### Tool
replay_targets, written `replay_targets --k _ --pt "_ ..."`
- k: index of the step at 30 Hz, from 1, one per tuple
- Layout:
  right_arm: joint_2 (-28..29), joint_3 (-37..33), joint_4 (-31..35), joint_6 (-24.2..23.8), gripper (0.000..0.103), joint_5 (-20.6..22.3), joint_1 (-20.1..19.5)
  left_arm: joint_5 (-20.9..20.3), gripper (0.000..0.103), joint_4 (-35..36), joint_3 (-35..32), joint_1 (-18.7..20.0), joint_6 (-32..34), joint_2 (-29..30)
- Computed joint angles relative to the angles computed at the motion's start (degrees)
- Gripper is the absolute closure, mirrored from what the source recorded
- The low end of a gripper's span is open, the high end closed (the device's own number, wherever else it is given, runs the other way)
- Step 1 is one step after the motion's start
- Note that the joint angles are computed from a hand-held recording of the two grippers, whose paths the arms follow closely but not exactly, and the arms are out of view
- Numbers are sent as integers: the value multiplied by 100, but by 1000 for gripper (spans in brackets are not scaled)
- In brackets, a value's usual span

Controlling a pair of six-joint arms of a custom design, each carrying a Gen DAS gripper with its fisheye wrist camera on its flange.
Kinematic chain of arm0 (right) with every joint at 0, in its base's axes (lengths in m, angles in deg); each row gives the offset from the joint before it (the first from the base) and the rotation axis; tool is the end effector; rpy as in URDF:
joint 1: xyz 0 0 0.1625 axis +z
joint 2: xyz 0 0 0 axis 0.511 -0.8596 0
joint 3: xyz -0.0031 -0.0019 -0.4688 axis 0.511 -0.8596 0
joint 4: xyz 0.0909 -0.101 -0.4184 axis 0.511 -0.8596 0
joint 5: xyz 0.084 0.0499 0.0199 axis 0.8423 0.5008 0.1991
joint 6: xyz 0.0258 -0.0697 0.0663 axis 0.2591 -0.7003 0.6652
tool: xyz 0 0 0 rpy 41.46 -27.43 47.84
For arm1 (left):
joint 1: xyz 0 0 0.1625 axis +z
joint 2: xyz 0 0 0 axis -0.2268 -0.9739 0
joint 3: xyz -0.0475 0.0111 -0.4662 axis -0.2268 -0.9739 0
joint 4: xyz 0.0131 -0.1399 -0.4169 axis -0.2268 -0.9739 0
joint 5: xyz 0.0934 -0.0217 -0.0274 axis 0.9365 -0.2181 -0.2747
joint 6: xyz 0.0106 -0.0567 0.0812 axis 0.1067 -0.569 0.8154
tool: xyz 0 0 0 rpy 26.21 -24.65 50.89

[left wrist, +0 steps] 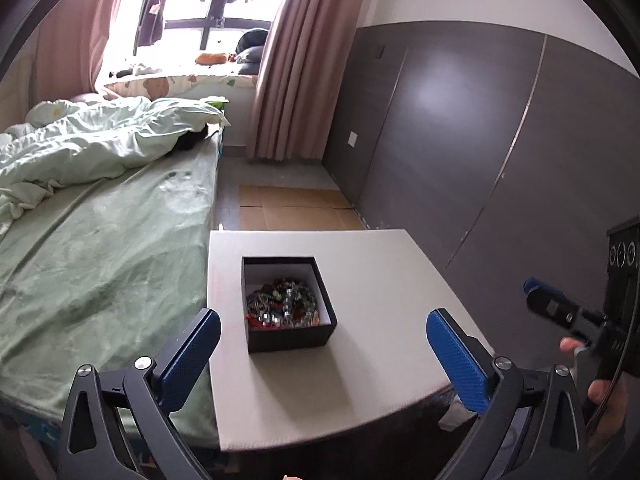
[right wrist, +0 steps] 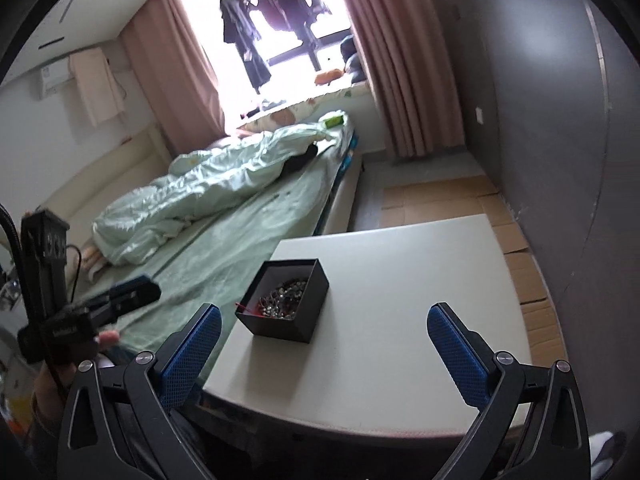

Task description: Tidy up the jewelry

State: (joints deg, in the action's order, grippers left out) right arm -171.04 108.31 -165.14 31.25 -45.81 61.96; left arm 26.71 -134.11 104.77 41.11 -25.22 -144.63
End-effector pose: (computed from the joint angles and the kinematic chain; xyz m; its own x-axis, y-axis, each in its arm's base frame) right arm 0.1623 -0.5616 0.3898 -0.7838 -0.5240 0.3333 -0.6188 0.6131 -0.4911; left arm -0.4010 -0.4605 0.1886 -0.8512 -0.0073 -0.5248 0.4142 0.6046 -0.6803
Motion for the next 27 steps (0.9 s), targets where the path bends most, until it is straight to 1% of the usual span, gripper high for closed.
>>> replay_targets --k 3,7,11,12,15,19,22,25,27 --pt "-188 131 23 7 0 28 3 43 0 172 114 -135 -193 -60" --pt "-350 357 -153 42 0 -339 118 118 0 368 251 -328 -349 -108" --pt "-559 588 -239 -40 0 -460 149 141 0 556 343 -483 -543 -147" --pt "-614 641 -264 -75 0 -497 151 214 0 641 365 -545 -635 -152" --pt "-751 851 -635 -249 0 -906 236 396 0 724 458 -683 -799 -165" --pt "-946 954 -599 -329 0 -1025 207 596 0 833 592 -827 -1120 -189" --pt "-1061 1034 -643 -377 0 -1146 191 658 0 756 676 -898 -1179 -207" --pt "-1181 1112 -649 -402 0 -1136 136 784 0 1194 680 -950 -1619 -254" --pt "-1258 1157 -637 -385 0 -1079 89 812 0 1332 677 -971 -1759 -262"
